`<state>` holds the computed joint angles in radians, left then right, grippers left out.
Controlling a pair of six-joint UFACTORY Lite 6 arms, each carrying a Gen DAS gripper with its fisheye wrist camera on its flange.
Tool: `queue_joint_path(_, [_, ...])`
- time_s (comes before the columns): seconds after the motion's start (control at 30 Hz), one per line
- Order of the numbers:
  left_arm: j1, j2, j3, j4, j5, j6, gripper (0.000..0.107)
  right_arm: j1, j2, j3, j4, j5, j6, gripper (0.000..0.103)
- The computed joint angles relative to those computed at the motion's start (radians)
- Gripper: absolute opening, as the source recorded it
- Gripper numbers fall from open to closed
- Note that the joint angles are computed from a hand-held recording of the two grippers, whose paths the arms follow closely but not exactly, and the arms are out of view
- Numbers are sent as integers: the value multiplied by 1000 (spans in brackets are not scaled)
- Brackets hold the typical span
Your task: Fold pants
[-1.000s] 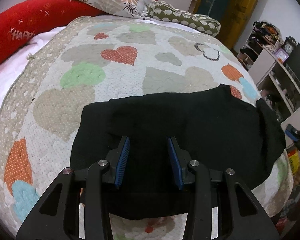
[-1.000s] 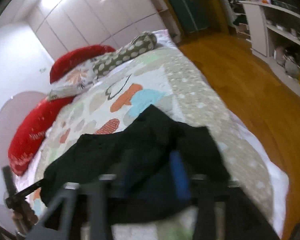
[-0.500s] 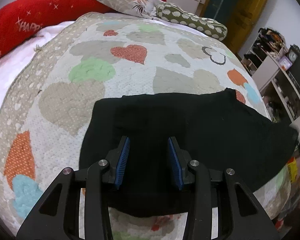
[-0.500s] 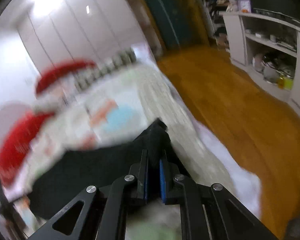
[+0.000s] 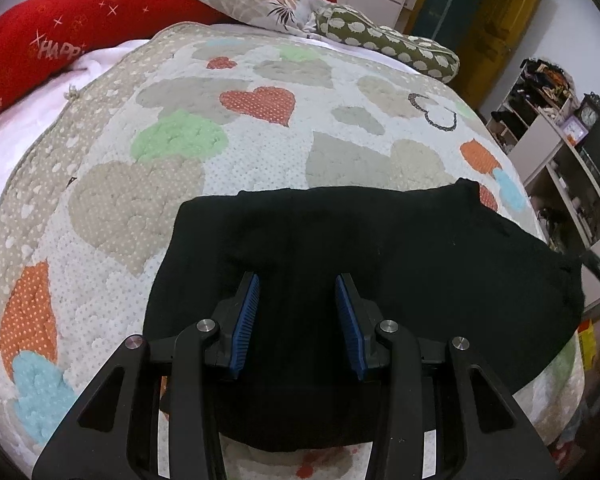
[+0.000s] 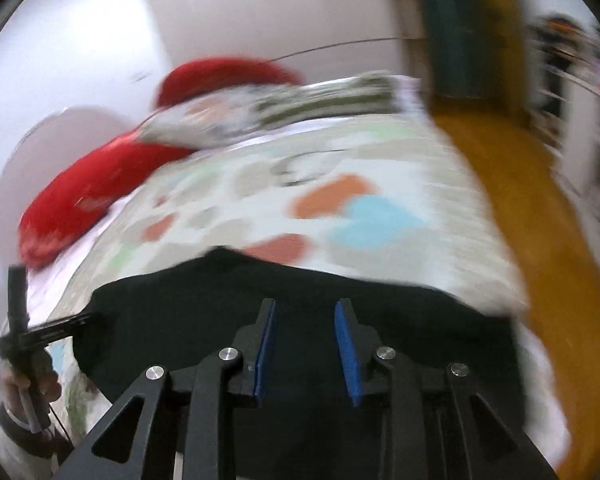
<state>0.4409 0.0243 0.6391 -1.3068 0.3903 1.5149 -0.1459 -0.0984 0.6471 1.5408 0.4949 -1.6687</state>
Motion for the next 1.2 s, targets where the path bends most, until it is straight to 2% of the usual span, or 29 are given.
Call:
queue_joint_path(0.13, [-13,17,19,4,-15,-2,38,251,364,294,101,-84,-52,28])
queue_joint_path(0.23, [-24,30,31,-2,-26,15,38,331,562,485,14,-154,31,28])
queue_joint_path(0.3, [-23,38,37,-15,-26,38,41,362,662,591,-76,-166,111,28])
queue_joint_path(0.4, [-18,62,54,-43,-16,67,41,341,722,654,-59,-132,86,26])
queue_joint_path(0.43, [-16,65,55,-52,-14,76,41,326,729,667,-82,-95,104,12])
queue_joint_path(0.47, [-15,70,59,-58,-13,81,41,315,729,670,-88,-63,100,3])
queue_joint_path(0.6, [-13,80,75,-52,-8,71,41,338,674,640,-38,-90,18,3])
queue_joint_path(0.7, [-26,104,107,-51,-26,67,41,365,668,668,-5,-150,-14,2])
queue_joint_path(0.83, [-54,145,147,-54,-69,47,41,400,771,806,-114,-236,140,1])
queue_joint_path(0.9, [-71,146,133,-141,-100,128,41,412,836,864,-238,-254,278,1])
queue_joint_path(0.97, [-93,132,108,-255,-136,232,41,406,871,883,-270,-245,327,1])
queue_joint_path(1.07, [-121,110,85,-348,-180,321,41,381,788,799,-136,-238,216,2])
queue_joint_path(1.2, [-114,72,69,-251,-172,221,41,343,563,572,45,-191,36,5])
